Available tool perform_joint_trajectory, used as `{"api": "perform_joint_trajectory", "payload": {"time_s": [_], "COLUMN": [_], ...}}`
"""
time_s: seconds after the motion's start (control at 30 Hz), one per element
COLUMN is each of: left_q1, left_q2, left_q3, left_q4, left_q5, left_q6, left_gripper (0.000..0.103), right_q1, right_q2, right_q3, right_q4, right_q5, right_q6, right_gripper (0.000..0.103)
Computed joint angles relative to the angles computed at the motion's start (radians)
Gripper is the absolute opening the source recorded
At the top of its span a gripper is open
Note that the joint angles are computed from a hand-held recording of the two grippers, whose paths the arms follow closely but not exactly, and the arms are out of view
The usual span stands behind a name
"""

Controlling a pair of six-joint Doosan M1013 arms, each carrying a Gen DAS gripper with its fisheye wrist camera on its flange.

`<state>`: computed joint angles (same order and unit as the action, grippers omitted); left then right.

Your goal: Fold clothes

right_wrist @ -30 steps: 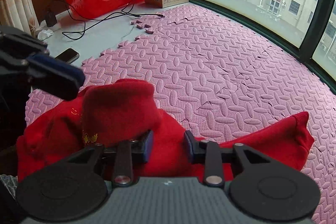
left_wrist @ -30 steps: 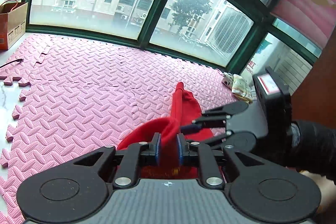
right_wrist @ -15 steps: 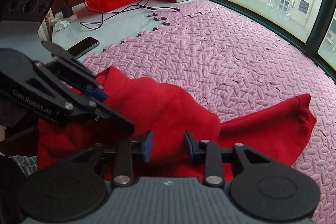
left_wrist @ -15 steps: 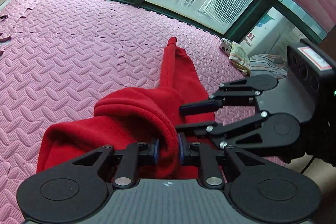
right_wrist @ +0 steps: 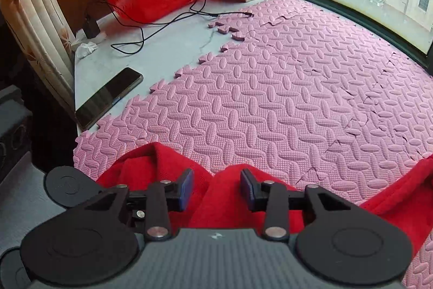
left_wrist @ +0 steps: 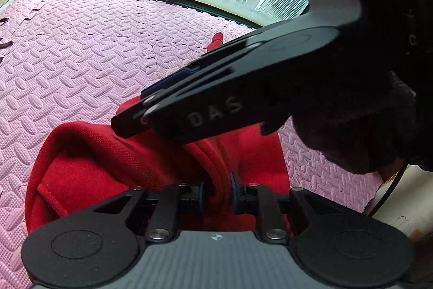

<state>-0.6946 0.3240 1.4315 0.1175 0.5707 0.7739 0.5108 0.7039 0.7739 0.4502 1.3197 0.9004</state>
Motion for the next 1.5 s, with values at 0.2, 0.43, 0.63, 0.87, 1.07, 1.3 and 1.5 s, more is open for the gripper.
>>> {"api": "perform_joint_trajectory", "payload": {"time_s": [0.2, 0.43, 0.63, 0.87, 1.07, 1.3, 1.5], "left_q1": [0.006, 0.007, 0.011, 0.026, 0.037, 0.056, 0.049], "left_q2": [-0.022, -0.066, -0.091, -0.086, -0.088, -0.061, -0.056], "left_q3": [0.031, 0.069, 0.09, 0.097, 0.107, 0.089, 0.078], "left_q4": [0.001, 0.171, 0.367, 0.4, 0.372, 0.278, 0.33], "left_q5": [-0.033, -0.061, 0.0, 0.106, 0.164, 0.172, 0.212], "left_q6": [-0.005, -0.141, -0.351, -0.471, -0.493, -0.402, -0.418], "left_gripper": [0.032, 0.05, 0.056, 0.056, 0.055, 0.032, 0.008], "right_q1": [-0.001, -0.021, -0.025, -0.023, -0.031, -0.038, -0.043], "right_q2": [-0.018, -0.019, 0.015, 0.118, 0.129, 0.162, 0.215], "right_q3": [0.014, -0.022, -0.103, -0.283, -0.277, -0.272, -0.335], "right_q4": [-0.063, -0.078, -0.08, -0.092, -0.141, -0.184, -0.185], "right_q5": [-0.038, -0.166, -0.342, -0.365, -0.245, -0.113, -0.074], "right_q6": [0.025, 0.102, 0.2, 0.308, 0.294, 0.343, 0.394], "right_gripper": [0.011, 0.009, 0.008, 0.031, 0.034, 0.034, 0.034]}}
